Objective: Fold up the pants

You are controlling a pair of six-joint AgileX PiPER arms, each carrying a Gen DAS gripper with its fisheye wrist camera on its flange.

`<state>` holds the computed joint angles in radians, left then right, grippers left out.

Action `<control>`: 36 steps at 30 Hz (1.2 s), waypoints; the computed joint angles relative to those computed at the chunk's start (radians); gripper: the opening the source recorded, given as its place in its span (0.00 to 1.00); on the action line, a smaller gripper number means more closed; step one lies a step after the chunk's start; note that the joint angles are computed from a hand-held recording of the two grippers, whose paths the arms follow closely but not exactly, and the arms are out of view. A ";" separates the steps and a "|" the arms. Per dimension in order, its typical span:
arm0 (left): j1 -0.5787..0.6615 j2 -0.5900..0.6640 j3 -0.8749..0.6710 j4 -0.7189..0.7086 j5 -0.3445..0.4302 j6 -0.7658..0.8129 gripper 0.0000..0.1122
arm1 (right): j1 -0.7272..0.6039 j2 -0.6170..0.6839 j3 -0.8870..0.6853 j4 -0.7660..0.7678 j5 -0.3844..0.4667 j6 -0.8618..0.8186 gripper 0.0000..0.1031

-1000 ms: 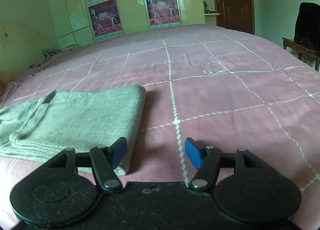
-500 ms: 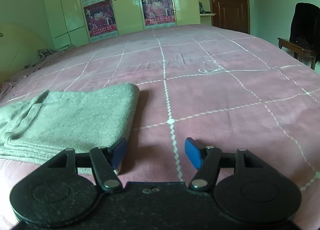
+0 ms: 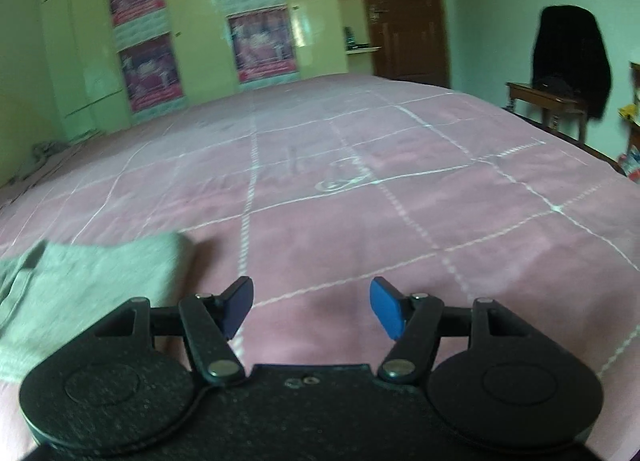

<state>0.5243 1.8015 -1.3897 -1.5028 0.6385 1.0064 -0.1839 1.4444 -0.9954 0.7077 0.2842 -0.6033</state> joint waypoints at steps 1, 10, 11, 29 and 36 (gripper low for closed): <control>-0.036 0.000 -0.049 0.044 -0.005 -0.035 0.28 | -0.014 0.002 0.005 0.041 0.004 -0.022 0.62; -0.421 0.095 -0.401 0.549 -0.034 -0.407 0.28 | -0.099 -0.008 0.043 0.406 0.070 -0.334 0.64; -0.457 0.109 -0.429 0.610 -0.026 -0.466 0.28 | -0.110 -0.005 0.043 0.436 0.080 -0.354 0.64; -0.863 0.208 -0.648 1.240 0.197 -0.826 0.71 | -0.204 0.048 0.004 0.475 0.202 -0.281 0.69; -0.711 -0.204 -0.158 1.484 -0.085 -1.088 0.71 | -0.220 0.023 0.036 0.550 0.210 -0.335 0.69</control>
<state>-0.1865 1.5971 -1.5477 -0.0187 0.5534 -0.0817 -0.4036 1.4678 -0.9595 1.2579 0.4943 -0.9379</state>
